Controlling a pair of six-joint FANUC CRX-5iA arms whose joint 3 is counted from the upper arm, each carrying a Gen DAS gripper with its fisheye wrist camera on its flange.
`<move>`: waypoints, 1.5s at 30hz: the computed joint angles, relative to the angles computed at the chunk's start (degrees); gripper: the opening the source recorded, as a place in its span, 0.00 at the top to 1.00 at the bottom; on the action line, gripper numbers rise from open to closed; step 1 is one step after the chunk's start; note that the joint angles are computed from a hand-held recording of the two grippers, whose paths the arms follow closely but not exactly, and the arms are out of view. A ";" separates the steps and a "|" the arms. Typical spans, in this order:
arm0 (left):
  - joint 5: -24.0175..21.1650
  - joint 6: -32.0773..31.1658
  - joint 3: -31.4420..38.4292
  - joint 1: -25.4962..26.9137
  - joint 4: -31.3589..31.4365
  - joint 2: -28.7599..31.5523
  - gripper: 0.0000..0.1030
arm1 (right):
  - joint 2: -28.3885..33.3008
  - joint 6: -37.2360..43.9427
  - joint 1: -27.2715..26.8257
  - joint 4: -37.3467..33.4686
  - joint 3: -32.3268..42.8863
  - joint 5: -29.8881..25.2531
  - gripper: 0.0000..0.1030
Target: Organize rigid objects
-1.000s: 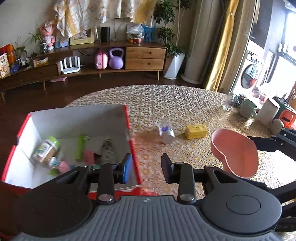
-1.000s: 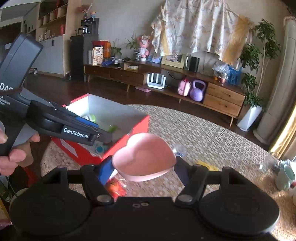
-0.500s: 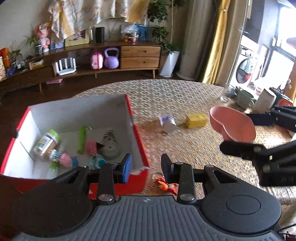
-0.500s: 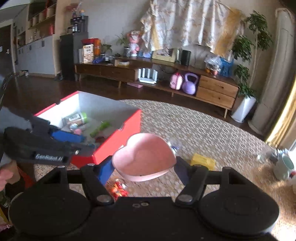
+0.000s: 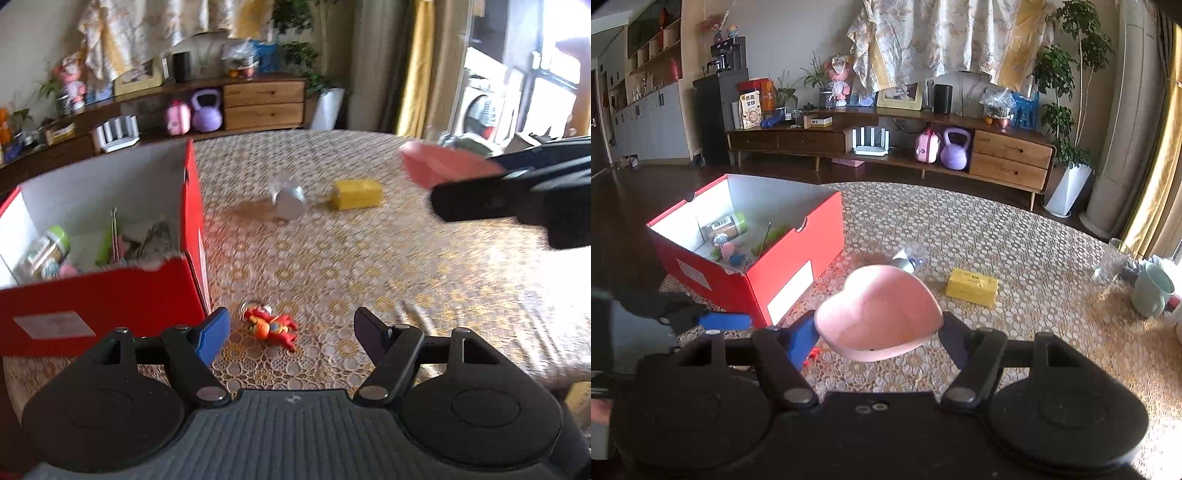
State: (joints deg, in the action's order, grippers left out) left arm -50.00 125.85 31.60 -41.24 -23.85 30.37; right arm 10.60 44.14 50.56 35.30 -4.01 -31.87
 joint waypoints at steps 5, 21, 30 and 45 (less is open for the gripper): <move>-0.87 2.83 1.26 0.58 -0.08 2.71 0.29 | -0.34 0.66 -0.60 -1.17 -0.81 0.32 0.33; -1.93 0.99 3.73 1.72 1.38 6.27 0.62 | 0.38 2.09 -1.32 -3.84 -0.40 -0.06 0.33; -1.12 -0.09 3.36 1.90 2.09 5.67 0.65 | 0.03 1.28 -0.95 -2.87 -0.99 -0.17 0.33; -0.54 -1.30 2.16 1.87 3.26 0.71 0.65 | -2.26 0.83 0.35 -0.28 -1.81 0.97 0.33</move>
State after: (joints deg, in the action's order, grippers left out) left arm -50.54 124.54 33.76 -39.37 -20.59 31.08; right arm 8.35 44.97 50.91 35.02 -5.82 -30.91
